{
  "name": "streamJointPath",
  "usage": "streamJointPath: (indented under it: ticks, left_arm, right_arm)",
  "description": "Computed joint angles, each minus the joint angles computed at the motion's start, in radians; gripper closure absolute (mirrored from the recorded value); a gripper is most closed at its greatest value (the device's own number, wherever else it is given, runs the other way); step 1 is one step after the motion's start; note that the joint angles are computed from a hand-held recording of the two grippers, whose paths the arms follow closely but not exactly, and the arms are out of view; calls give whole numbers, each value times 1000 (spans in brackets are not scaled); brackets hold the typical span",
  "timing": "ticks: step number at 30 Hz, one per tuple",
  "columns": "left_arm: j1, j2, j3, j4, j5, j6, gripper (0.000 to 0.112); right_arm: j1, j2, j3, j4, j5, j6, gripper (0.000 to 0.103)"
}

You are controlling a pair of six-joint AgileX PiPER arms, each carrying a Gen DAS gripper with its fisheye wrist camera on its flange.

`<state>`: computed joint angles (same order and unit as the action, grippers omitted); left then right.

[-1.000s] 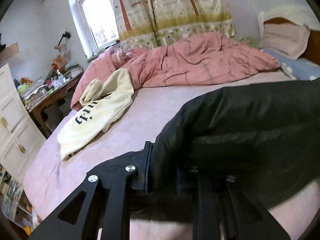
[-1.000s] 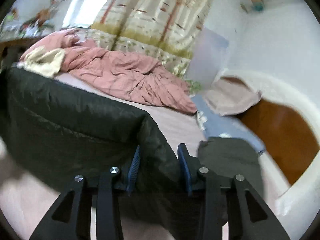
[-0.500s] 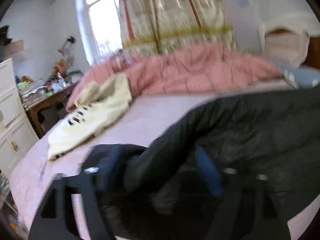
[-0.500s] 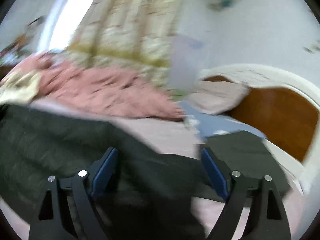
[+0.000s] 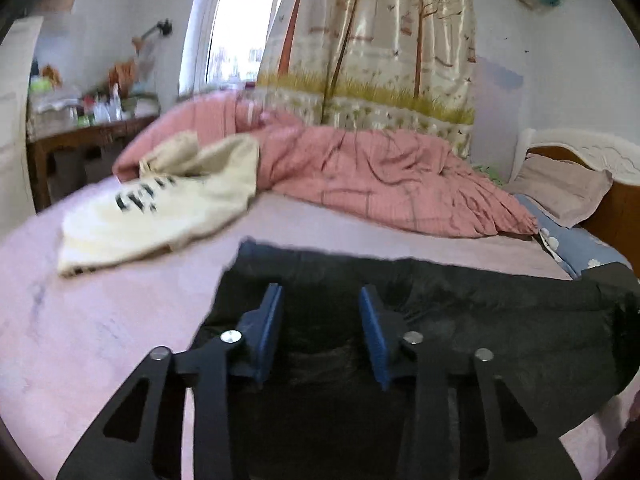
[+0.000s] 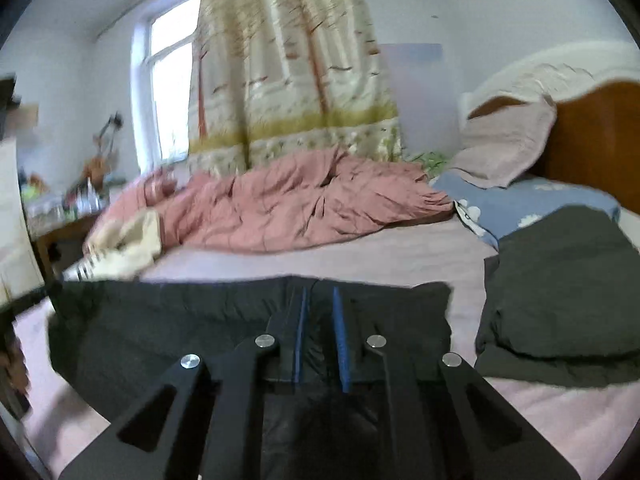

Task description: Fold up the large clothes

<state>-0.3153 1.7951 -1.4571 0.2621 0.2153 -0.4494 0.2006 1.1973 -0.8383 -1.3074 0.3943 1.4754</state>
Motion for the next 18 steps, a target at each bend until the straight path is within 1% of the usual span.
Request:
streamJointPath:
  ticks: [1, 2, 3, 4, 5, 6, 7, 9, 10, 12, 14, 15, 18]
  left_arm:
    - [4, 23, -22, -39, 9, 45, 75]
    - [6, 52, -57, -38, 43, 49, 76]
    - [1, 73, -88, 1, 88, 14, 77]
    - [-10, 100, -120, 58, 130, -60, 80]
    - [-14, 113, -129, 74, 136, -93, 80]
    - [-13, 124, -139, 70, 141, -101, 80]
    - [-15, 135, -154, 106, 154, -143, 80]
    - [-21, 159, -182, 190, 173, -217, 80]
    - [-23, 178, -207, 226, 198, -244, 80]
    - [-30, 225, -269, 292, 283, -300, 77]
    - [-34, 284, -345, 319, 400, -330, 77]
    - [-27, 300, -360, 298, 419, -316, 77]
    - [8, 311, -359, 173, 414, -239, 76]
  right_arm:
    - [3, 33, -17, 12, 15, -28, 88]
    - [-8, 82, -51, 64, 37, -88, 88]
    - [-7, 110, -80, 153, 73, -167, 88]
    - [-18, 128, -99, 207, 82, -212, 88]
    - [-32, 139, -101, 228, 69, -217, 88]
    - [-41, 140, -92, 208, 48, -194, 88]
    - [-43, 135, -78, 174, 53, -168, 88]
    - [-38, 181, -99, 86, 102, -113, 88]
    - [-44, 184, -100, 86, 105, -114, 88]
    - [-96, 220, -119, 136, 55, -131, 88]
    - [-142, 228, -122, 217, -4, -175, 88]
    - [-162, 238, -126, 271, -28, -215, 88]
    - [-187, 275, -146, 342, -49, -297, 88]
